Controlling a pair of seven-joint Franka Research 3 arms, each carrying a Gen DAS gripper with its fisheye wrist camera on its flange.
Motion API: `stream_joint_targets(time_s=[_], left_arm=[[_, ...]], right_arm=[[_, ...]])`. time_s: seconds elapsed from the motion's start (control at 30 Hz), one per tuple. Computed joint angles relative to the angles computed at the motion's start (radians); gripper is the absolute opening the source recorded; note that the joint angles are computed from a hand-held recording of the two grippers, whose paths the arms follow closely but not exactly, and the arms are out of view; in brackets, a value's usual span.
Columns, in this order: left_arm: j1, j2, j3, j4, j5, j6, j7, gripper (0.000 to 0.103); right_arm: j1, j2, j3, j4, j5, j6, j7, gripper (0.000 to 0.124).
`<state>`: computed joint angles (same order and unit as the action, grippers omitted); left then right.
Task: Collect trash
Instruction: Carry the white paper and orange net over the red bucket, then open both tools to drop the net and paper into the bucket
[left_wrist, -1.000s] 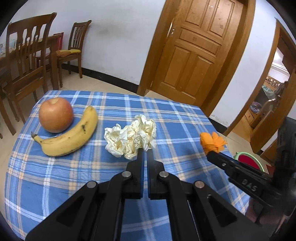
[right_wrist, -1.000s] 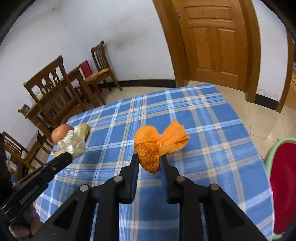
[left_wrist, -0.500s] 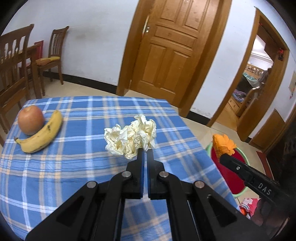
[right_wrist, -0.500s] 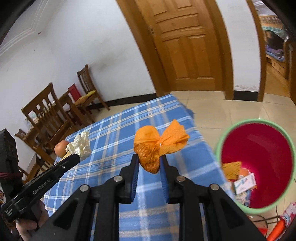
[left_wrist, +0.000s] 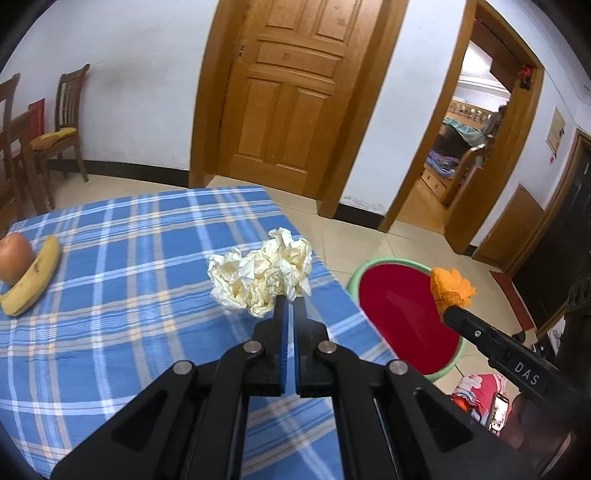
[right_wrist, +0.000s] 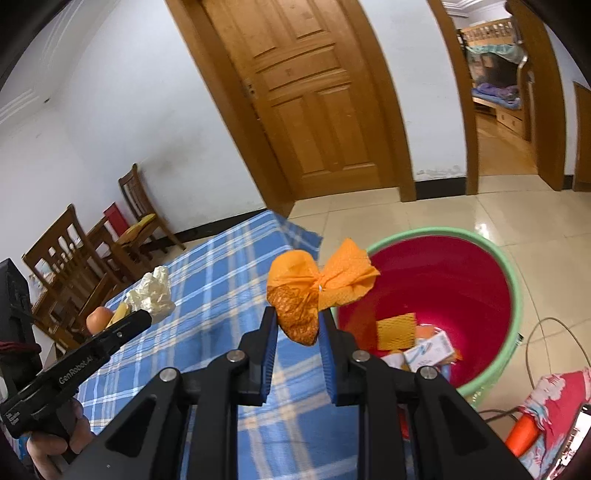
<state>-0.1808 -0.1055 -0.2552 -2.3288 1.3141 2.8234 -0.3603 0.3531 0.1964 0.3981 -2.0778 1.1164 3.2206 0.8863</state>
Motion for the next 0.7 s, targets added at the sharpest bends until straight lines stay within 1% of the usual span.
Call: stream_joint_targets(time_s=[0.1, 0.2, 0.33, 0.5, 0.63, 0.7], left_arm=[[-0.012, 0.032, -0.005, 0.033, -0.014, -0.002, 0.026, 0.000], [-0.025, 0.057, -0.002, 0.057, -0.023, -0.002, 0.047, 0.000], [-0.044, 0.088, 0.004, 0.086, -0.045, -0.003, 0.087, 0.000], [-0.066, 0.130, 0.016, 0.125, -0.068, -0.001, 0.129, 0.000], [-0.084, 0.164, 0.026, 0.157, -0.078, 0.006, 0.156, 0.000], [-0.093, 0.182, 0.032, 0.174, -0.087, 0.010, 0.173, 0.000]], right_arm=[[-0.027, -0.006, 0.010, -0.009, 0.051, 0.001, -0.041, 0.024], [-0.024, -0.008, -0.007, -0.018, 0.075, 0.001, -0.051, 0.024], [-0.017, -0.004, -0.040, -0.034, 0.073, -0.007, -0.026, 0.024], [-0.025, -0.006, -0.056, -0.050, 0.101, -0.020, -0.038, 0.024], [0.000, -0.002, -0.105, -0.063, 0.030, -0.037, 0.039, 0.025], [0.008, 0.000, -0.127, -0.069, -0.025, -0.049, 0.096, 0.029]])
